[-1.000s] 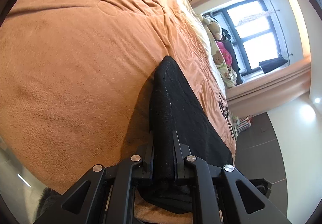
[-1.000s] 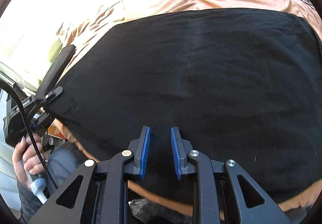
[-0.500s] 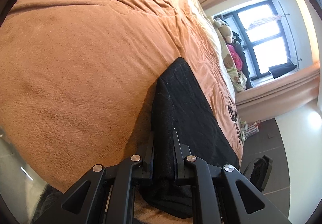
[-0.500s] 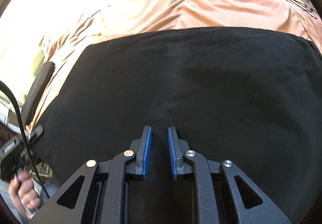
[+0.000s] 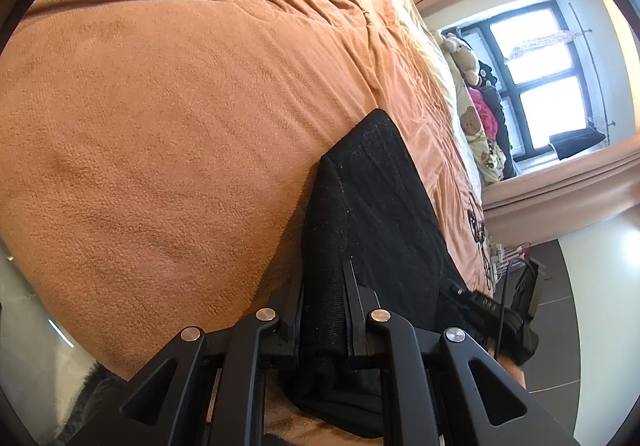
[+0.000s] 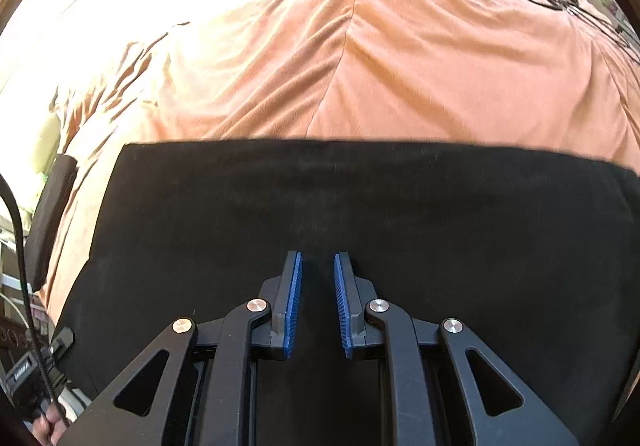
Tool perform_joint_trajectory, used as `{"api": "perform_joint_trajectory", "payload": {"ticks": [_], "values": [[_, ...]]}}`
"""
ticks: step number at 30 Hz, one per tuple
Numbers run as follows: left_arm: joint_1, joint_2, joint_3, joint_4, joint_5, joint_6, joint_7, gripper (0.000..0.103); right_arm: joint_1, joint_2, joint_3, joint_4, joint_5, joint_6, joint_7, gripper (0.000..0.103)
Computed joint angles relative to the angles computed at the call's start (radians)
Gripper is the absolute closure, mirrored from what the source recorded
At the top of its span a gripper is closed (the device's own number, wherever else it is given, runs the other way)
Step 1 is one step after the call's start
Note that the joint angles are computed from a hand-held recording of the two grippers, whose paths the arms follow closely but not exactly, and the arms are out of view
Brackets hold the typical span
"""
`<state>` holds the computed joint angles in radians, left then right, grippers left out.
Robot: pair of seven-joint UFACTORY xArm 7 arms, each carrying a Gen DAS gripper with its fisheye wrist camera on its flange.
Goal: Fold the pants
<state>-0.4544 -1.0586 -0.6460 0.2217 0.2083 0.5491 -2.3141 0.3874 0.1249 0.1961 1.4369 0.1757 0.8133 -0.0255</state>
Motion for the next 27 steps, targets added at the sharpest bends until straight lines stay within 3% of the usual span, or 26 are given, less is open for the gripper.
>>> {"api": "perform_joint_trajectory", "payload": {"ticks": [4,8,12,20,27], "values": [[0.003,0.012,0.026,-0.022,-0.006,-0.053,0.009,0.086,0.019,0.054,-0.002,0.058,-0.06,-0.004,0.046,0.09],[-0.006,0.017,0.044,-0.034,-0.014,-0.077,0.033,0.084,0.014,0.034,-0.002,0.034,-0.042,-0.011,0.068,0.09],[-0.008,-0.004,0.028,-0.062,-0.028,-0.119,0.001,0.084,-0.005,-0.029,0.007,-0.048,0.059,-0.018,0.02,0.089],[0.014,-0.021,0.016,-0.005,0.003,-0.068,0.052,0.09,-0.01,-0.227,-0.019,-0.289,0.269,-0.04,-0.107,0.09],[0.094,0.015,0.039,0.122,0.041,-0.056,0.195,0.091,0.02,-0.397,-0.068,-0.466,0.405,-0.043,-0.183,0.089]]}}
